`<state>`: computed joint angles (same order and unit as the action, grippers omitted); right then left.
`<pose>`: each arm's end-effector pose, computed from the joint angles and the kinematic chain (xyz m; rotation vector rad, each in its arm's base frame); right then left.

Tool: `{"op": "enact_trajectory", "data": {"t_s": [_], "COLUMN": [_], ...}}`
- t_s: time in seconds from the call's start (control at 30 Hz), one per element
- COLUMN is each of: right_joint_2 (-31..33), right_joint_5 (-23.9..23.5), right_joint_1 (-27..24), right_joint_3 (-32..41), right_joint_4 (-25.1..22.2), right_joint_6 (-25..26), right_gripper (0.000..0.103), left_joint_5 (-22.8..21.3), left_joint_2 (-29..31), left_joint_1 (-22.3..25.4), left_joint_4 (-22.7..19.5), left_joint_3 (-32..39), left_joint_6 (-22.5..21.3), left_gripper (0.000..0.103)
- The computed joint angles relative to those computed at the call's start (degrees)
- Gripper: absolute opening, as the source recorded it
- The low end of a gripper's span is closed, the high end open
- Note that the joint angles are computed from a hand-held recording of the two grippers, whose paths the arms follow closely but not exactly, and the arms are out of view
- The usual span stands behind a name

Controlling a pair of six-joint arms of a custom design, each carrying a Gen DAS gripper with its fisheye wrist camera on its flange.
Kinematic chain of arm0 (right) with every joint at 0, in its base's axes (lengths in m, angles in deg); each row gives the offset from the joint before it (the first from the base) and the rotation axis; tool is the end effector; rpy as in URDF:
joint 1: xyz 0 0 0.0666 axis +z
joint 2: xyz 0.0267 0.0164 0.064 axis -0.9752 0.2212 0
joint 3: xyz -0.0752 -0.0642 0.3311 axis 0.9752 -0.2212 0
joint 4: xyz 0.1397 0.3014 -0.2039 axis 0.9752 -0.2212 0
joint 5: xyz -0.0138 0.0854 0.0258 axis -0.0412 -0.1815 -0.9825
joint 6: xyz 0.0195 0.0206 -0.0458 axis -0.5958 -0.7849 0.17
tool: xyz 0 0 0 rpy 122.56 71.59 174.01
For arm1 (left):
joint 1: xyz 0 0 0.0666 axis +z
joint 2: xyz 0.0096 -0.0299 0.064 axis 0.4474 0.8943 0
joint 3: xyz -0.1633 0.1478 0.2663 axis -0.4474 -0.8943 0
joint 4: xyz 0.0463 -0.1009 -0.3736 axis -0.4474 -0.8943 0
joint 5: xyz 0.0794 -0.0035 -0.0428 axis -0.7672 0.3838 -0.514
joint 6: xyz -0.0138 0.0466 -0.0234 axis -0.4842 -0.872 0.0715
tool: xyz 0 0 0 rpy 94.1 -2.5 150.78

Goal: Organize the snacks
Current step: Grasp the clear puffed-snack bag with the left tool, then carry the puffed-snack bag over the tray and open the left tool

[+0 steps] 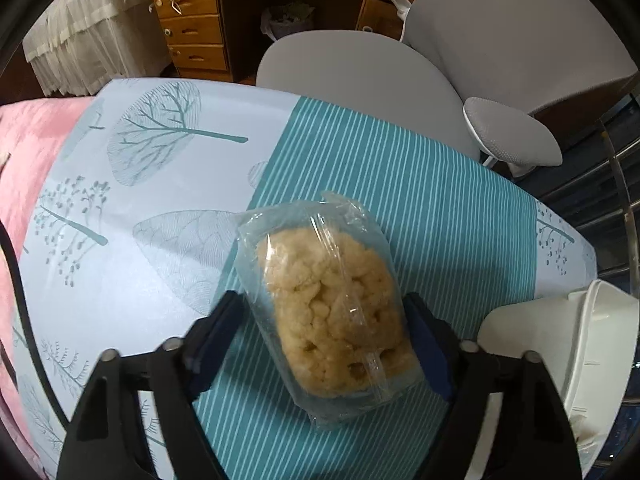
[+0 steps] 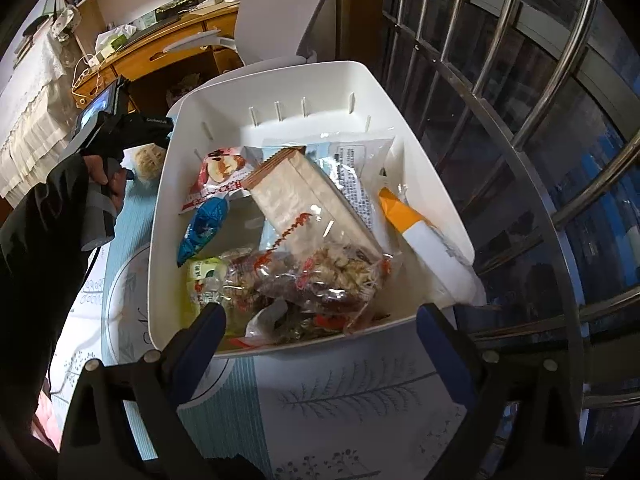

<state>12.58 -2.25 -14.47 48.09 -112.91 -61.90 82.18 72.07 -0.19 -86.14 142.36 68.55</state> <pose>0.1966 0.3519 0.3867 0.4708 2.7266 -0.1182 0.5535 -0.2776 0.2640 -0.2179 2.8776 -0.1304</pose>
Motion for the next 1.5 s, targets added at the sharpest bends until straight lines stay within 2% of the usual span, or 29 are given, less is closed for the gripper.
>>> {"op": "enact_trajectory", "data": {"t_s": [0.03, 0.1, 0.27, 0.53, 0.77, 0.97, 1.13, 1.43, 1.5], "right_joint_2": [-0.1, -0.4, -1.0, -2.8, -5.3, -7.3, -8.9, -12.5, -13.1], "right_joint_5": [0.1, 0.1, 0.2, 1.0, 3.4, 4.9, 6.7, 12.0, 13.0], "right_joint_1": [0.0, 0.0, 0.6, 0.8, 2.0, 3.6, 5.7, 10.7, 11.5], "right_joint_3": [-0.1, -0.3, -0.7, -1.8, -2.8, -3.6, -3.7, -3.9, -4.0], "right_joint_4": [-0.3, -0.8, -1.1, 0.3, 1.8, 3.3, 2.9, -1.7, -2.7], "right_joint_6": [-0.3, -0.8, -1.4, 0.7, 1.8, 3.5, 3.7, -1.4, -2.8], "right_gripper": [0.097, 0.097, 0.097, 0.097, 0.097, 0.097, 0.097, 0.097, 0.097], "left_joint_5": [-0.9, -1.5, -0.3, 5.9, 7.0, 7.0, 7.1, 4.4, 3.2], "left_joint_2": [0.1, -0.5, -3.0, -8.1, -18.5, -26.3, -30.3, -28.5, -28.2], "left_joint_1": [-0.3, -0.6, -0.6, -1.1, -3.5, -6.6, -10.1, -18.1, -19.7], "left_joint_4": [-0.5, -0.6, -1.3, -7.7, -11.6, -14.9, -17.0, -17.5, -16.6], "left_joint_3": [0.3, -0.3, -3.3, -8.5, -17.2, -20.0, -18.2, -9.1, -7.8], "left_joint_6": [-0.2, -0.6, -0.2, -0.2, 0.6, 1.0, 2.2, 3.2, 2.2], "left_gripper": [0.062, 0.056, 0.056, 0.056, 0.056, 0.056, 0.056, 0.056, 0.056]}}
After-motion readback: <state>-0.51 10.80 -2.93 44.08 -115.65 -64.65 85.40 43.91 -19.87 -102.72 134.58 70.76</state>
